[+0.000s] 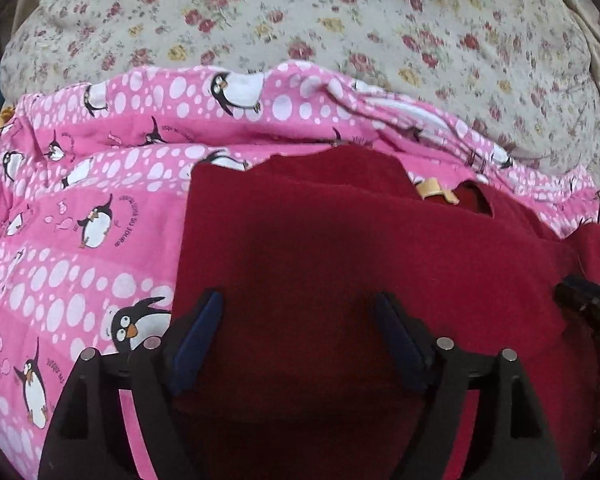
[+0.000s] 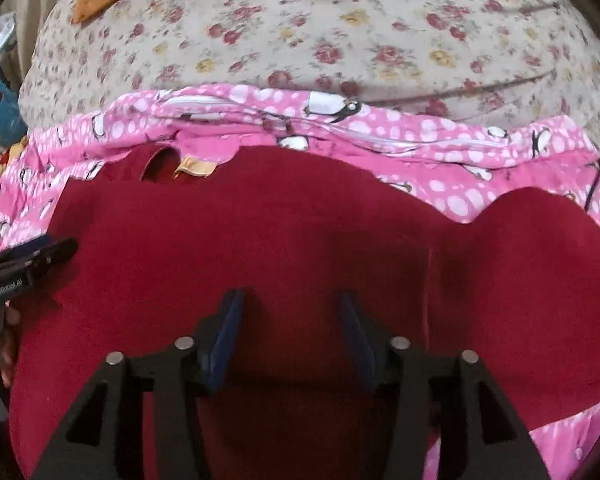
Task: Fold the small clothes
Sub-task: 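Lift and fold the sleeve across the body with the right tool, release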
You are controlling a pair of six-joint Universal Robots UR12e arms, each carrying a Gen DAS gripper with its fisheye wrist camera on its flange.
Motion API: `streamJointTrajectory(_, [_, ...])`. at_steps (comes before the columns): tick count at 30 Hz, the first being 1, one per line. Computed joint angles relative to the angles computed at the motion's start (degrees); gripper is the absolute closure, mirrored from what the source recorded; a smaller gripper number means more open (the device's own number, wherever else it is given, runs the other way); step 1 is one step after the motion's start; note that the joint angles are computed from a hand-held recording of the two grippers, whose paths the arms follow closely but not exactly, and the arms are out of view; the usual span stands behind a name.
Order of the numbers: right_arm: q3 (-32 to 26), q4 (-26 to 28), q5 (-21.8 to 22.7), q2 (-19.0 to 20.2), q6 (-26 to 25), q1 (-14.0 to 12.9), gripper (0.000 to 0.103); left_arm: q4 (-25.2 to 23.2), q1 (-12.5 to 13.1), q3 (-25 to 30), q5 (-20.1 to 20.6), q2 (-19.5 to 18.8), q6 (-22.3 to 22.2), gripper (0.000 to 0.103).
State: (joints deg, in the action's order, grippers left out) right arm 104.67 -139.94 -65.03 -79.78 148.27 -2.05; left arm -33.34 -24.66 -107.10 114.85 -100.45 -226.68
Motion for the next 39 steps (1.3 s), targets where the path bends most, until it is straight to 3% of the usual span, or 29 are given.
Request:
streamJointTrajectory(1, [0.17,-0.6,1.08,-0.35,1.05,-0.42,0.062,0.29,-0.18,0.02,0.45,0.1,-0.62,0.037])
streamJointTrajectory(2, [0.74,-3.2,3.94,-0.82,4.31,-1.79,0.063,0.83,-0.5,-0.03,1.26,0.27,-1.58,0.037])
streamJointTrajectory(5, [1.28,-11.86,8.35,-1.22,13.53,-5.88,0.053,3.79,-1.14,-0.25,1.67,0.41,-1.68,0.037])
streamJointTrajectory(6, [1.0,-15.5,8.87,-0.81,16.86,-7.4,0.047,4.26,-1.35,-0.11,1.73,0.29,-1.4,0.037])
streamJointTrajectory(9, [-0.82,-22.3,6.6,0.6,24.12,-12.3,0.047,5.94,-1.79,0.43,-0.26,-0.24,0.87,0.037])
streamJointTrajectory(13, [-5.06,-21.7,0.82,3.08,23.6,-16.45,0.047,6.41,-2.46,1.56,-1.9,-1.23,3.66,0.037])
streamJointTrajectory(17, [-10.48,-16.0,2.16,6.7,25.92,-19.83,0.047,6.03,-2.96,2.62,-2.36,-2.23,5.7,0.037])
streamJointTrajectory(19, [-12.16,-13.58,1.92,7.98,24.35,-20.19,0.049,4.83,-2.84,3.04,-2.99,-2.55,5.81,0.037])
streamJointTrajectory(21, [-13.01,-13.72,4.52,9.06,24.26,-20.36,0.049,4.08,-2.56,3.09,-3.9,-2.65,5.32,0.037])
streamJointTrajectory(23, [-14.0,-11.7,6.0,9.58,23.03,-20.16,0.055,4.12,-2.33,2.96,-4.56,-2.65,4.77,0.037])
streamJointTrajectory(25, [-14.49,-10.32,4.97,9.64,21.08,-19.65,0.093,4.46,-2.29,2.78,-4.69,-2.55,4.55,0.037])
streamJointTrajectory(30, [-11.41,-17.46,4.57,7.65,23.23,-20.68,0.095,4.95,-2.31,2.48,-4.56,-2.38,4.29,0.037])
streamJointTrajectory(35, [-8.78,-21.89,8.58,4.33,25.64,-22.27,0.095,6.02,-2.25,1.81,-4.48,-1.95,2.71,0.037])
streamJointTrajectory(39, [-6.58,-22.66,15.04,0.98,25.06,-21.83,0.096,7.22,-2.16,1.15,-4.41,-1.43,1.09,0.037])
